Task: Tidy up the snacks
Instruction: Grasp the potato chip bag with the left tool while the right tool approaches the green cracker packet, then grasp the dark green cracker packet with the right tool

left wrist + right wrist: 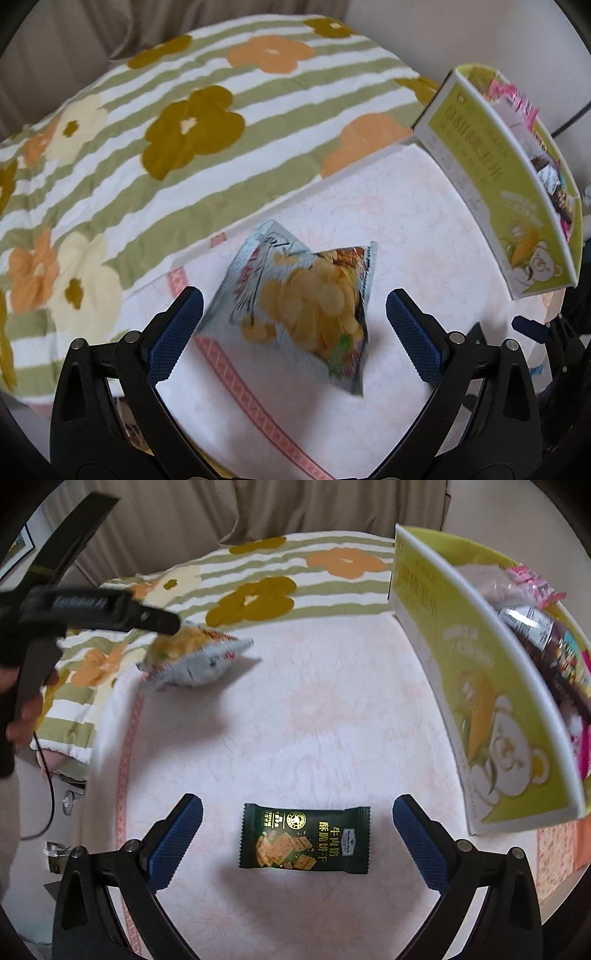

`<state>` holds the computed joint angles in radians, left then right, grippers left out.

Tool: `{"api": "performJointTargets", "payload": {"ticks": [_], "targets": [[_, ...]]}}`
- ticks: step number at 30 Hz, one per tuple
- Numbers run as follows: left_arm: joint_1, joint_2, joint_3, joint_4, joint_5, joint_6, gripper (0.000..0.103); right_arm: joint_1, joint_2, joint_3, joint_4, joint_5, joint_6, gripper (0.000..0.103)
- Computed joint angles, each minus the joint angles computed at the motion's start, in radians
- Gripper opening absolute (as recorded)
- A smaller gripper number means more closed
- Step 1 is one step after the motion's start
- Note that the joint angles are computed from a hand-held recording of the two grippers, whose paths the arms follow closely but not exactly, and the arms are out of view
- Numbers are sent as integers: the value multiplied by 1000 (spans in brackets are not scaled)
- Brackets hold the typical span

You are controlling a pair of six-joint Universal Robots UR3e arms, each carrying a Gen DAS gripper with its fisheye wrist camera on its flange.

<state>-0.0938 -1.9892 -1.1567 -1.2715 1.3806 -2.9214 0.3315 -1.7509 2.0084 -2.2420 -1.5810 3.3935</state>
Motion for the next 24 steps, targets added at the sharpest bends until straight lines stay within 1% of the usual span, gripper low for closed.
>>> {"api": "performJointTargets", "payload": {"ticks": [3, 7, 10, 13, 16, 21, 24], "targets": [[-25, -81, 67, -40, 23, 34, 99, 5, 23, 22, -33, 3, 15, 103], [-78, -126, 50, -11, 111, 66, 99, 24, 43, 50, -78, -1, 38, 103], [-108, -142, 22, 30, 166, 71, 99, 39, 56, 65, -110, -12, 53, 103], [-118, -153, 11, 55, 178, 63, 99, 43, 63, 84, -135, -30, 67, 103], [-119, -147, -11, 85, 172, 63, 98, 37, 49, 111, -151, -38, 79, 103], [-117, -131, -47, 131, 175, 59, 90, 43, 36, 154, -178, -49, 99, 103], [-110, -123, -64, 152, 166, 54, 88, 76, 34, 181, -211, -96, 119, 103]]}}
